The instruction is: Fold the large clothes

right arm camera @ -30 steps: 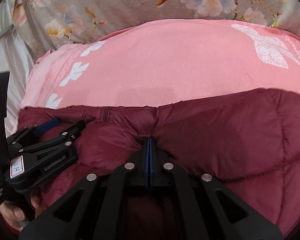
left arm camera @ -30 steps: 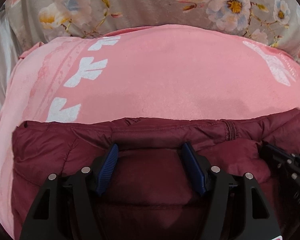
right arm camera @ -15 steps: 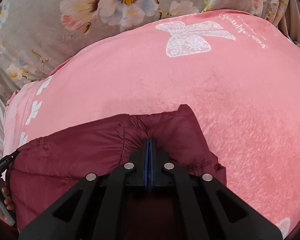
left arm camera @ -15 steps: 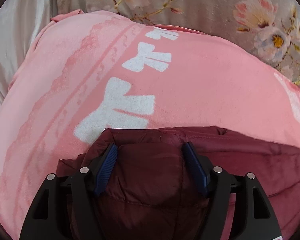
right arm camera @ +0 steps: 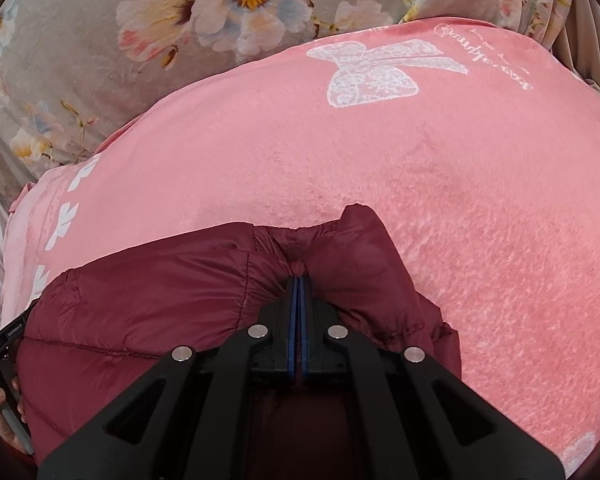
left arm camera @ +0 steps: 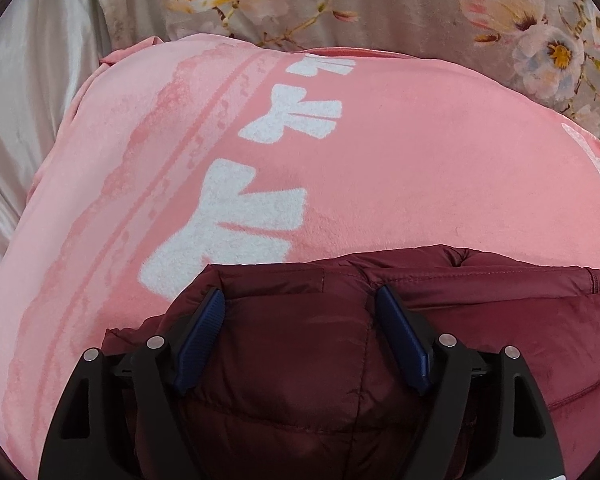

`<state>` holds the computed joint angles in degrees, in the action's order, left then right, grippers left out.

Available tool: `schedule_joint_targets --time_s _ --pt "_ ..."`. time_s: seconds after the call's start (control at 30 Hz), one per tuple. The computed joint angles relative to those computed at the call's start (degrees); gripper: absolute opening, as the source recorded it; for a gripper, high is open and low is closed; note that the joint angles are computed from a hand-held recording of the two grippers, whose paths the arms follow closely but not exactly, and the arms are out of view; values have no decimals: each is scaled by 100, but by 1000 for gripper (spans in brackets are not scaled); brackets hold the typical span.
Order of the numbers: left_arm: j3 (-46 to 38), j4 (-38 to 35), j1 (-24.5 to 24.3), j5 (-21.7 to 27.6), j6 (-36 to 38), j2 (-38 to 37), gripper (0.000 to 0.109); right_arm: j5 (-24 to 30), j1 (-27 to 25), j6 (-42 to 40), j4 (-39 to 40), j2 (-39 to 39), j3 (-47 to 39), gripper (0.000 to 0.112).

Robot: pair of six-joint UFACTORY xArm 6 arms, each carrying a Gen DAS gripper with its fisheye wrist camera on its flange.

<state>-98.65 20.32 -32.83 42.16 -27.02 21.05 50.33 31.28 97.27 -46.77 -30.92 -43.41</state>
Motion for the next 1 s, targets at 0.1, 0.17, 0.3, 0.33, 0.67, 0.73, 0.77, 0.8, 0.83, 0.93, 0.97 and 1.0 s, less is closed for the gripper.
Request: schedule_joint_targets --time_s 0.1,0.17,0.3,0.33,0.67,0.73,0.77,0.8,0.83,0.93,0.97,1.0 --pt "-26 63 -16 31 -31 17 77 2 -14 3 6 7 -14 0" --pt "-68 1 -11 68 13 19 77 183 47 -28 -1 67 -129 0" --pt "80 -261 -44 230 63 -444 69 1209 941 62 -519 254 -808 4" --pt "261 -436 -61 47 137 -664 69 1298 1225 -15 -639 361 -1060 4" --pt "1474 -250 -1091 -118 95 -1544 72 1046 2043 -457 -298 1654 -2244 8" --pt "1694 -223 -1146 -188 -74 -1550 72 1105 2088 -415 -276 1766 -2256 8" --pt "1852 -45 -1166 -298 -294 -1593 73 1118 2096 -402 -275 1770 -2236 8" --pt "1941 81 -1180 -363 -417 -1623 73 1112 2098 -371 -283 1793 -2215 8" --pt "1994 149 -1186 -412 -495 -1635 74 1087 2088 -338 -303 1821 -2197 8" --pt "2092 361 -1172 -582 -666 -1604 76 1161 2165 -165 -483 1955 -2174 8" --pt "2135 496 -1179 -636 -763 -1607 77 1268 2199 -198 -493 2045 -2250 8" --pt "2184 695 -1194 -683 -912 -1609 78 1353 2218 -257 -475 2109 -2324 8"
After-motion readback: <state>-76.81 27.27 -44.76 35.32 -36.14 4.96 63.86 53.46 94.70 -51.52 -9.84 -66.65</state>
